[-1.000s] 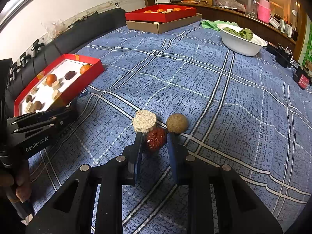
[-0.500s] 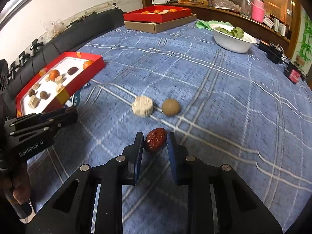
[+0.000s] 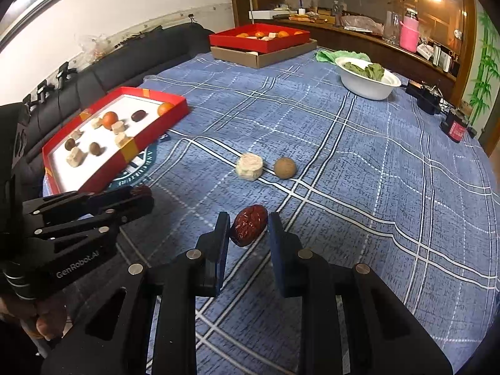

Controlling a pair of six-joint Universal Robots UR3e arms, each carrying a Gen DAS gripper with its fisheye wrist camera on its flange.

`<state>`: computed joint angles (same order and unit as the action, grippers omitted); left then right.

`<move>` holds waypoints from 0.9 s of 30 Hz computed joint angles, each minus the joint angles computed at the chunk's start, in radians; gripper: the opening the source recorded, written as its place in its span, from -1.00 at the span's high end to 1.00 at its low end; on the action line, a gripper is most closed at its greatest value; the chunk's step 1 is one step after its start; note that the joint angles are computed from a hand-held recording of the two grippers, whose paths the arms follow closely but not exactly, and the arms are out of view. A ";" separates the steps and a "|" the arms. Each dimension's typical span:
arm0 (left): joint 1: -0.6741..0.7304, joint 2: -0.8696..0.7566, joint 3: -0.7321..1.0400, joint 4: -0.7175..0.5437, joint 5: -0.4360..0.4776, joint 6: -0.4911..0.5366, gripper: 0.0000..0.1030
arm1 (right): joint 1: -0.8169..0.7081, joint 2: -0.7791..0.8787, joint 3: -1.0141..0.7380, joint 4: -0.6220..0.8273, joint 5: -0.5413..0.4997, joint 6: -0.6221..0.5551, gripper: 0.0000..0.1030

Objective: Organize fruits
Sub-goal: 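Carry both red dates over the tray with both tools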

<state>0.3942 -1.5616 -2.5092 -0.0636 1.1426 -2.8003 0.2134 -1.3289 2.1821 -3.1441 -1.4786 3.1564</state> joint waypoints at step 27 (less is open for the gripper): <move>0.274 0.473 -0.127 -0.357 -0.154 0.155 0.51 | 0.139 -0.091 -0.005 0.001 -0.061 0.032 0.54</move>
<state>0.6684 -1.0889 -2.6363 -0.4210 0.9891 -2.6450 0.3524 -1.4196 2.1769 -3.1434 -1.5394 3.1883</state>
